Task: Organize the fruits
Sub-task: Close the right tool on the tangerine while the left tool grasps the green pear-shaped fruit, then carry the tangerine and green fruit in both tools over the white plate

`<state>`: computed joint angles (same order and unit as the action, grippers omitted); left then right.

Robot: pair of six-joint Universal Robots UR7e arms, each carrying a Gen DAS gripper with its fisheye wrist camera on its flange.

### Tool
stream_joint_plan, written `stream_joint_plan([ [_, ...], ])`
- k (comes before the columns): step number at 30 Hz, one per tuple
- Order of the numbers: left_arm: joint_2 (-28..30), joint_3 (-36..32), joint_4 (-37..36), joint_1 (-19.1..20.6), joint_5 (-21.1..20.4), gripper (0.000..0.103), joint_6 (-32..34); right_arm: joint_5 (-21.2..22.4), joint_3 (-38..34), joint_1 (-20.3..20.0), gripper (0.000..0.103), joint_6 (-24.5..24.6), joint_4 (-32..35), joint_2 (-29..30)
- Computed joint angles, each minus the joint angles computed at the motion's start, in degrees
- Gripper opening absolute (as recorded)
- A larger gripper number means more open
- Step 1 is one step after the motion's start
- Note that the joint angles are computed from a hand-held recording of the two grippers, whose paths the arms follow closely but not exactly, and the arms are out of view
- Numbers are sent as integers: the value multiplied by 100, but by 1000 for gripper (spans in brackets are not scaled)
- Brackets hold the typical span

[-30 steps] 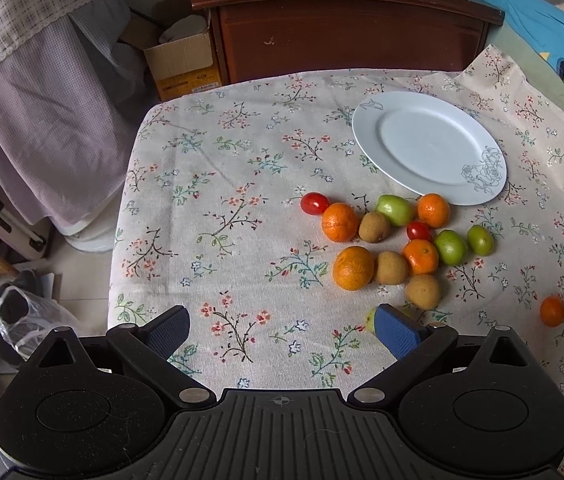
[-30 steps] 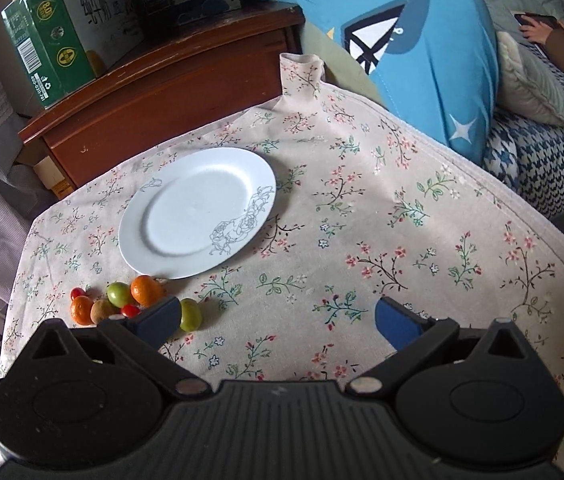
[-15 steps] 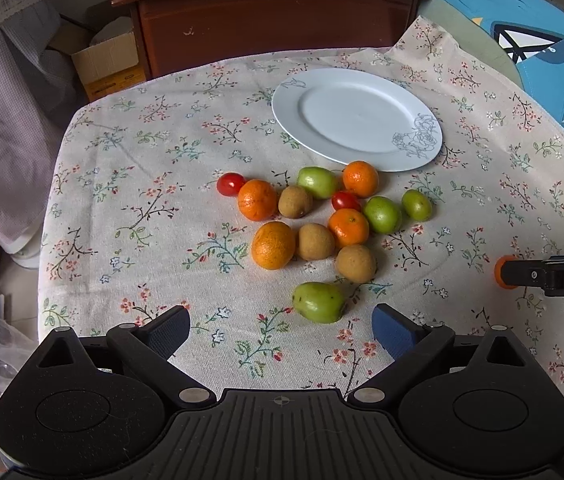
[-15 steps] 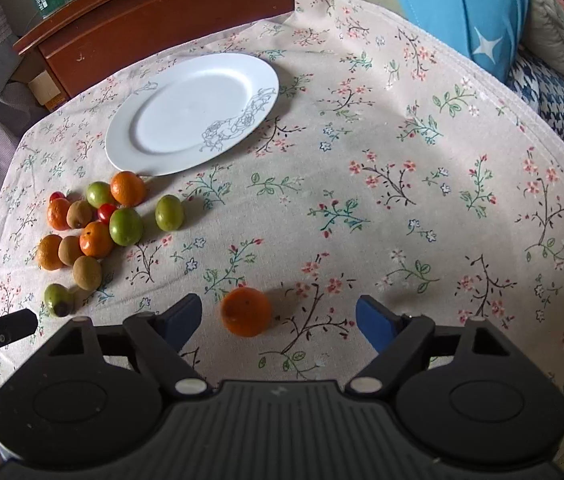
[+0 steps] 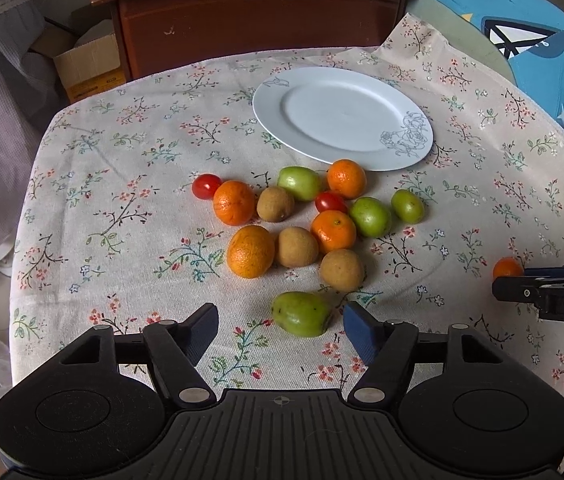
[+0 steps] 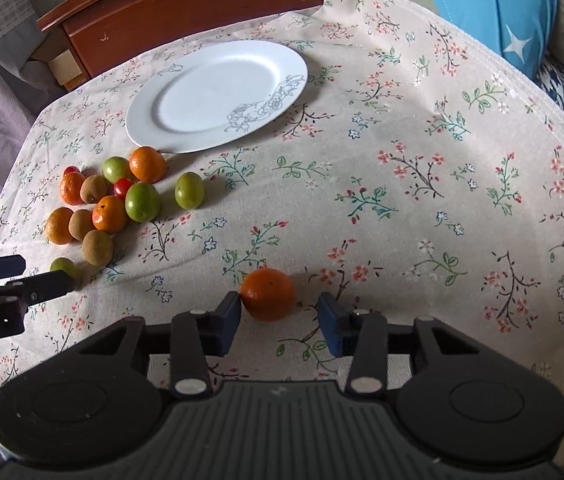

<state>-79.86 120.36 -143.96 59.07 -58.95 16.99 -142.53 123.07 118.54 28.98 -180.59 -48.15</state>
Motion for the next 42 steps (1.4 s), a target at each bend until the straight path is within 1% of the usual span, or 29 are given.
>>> stream_joint_plan([
  [1, 14, -19, 35, 28, -36, 63, -36, 33, 2, -4, 32, -38, -42, 5],
  [2, 29, -26, 37, 40, -39, 63, -70, 48, -9, -1, 29, -59, -69, 22],
  [5, 73, 2, -25, 53, -15, 61, -58, 50, -41, 6, 29, -128, -116, 65],
  [6, 85, 14, -33, 57, -29, 58, -27, 79, -46, 2, 29, -154, -161, 78],
  [7, 100, 23, -11, 59, -46, 52, -8, 113, -49, -2, 29, -175, -200, 86],
  [8, 114, 44, -23, 53, -39, 50, 5, 155, -52, -8, 29, -201, -248, 98],
  [10, 125, 137, -180, 25, 32, 50, 112, 185, -77, -2, 29, -242, -287, 132],
  [12, 123, 188, -262, -5, 72, 47, 222, 233, -124, 7, 29, -312, -318, 185],
  [14, 104, 163, -194, 2, 15, 39, 194, 269, -172, 13, 29, -413, -365, 239],
  [19, 99, 156, -195, 16, -45, 34, 198, 361, -320, 47, 29, -611, -336, 374],
  [22, 80, 205, -263, 0, -30, 34, 245, 362, -374, 80, 29, -763, -366, 454],
  [25, 48, 226, -263, -11, -31, 34, 250, 274, -428, 128, 29, -918, -366, 533],
  [33, -77, 278, -282, -80, -125, 34, 282, 441, -430, 127, 28, -1059, -439, 530],
  [38, -95, 372, -530, -174, -41, 34, 467, 475, -477, 150, 28, -1189, -540, 577],
  [42, -131, 393, -586, -221, -105, 34, 510, 495, -516, 171, 28, -1270, -568, 606],
])
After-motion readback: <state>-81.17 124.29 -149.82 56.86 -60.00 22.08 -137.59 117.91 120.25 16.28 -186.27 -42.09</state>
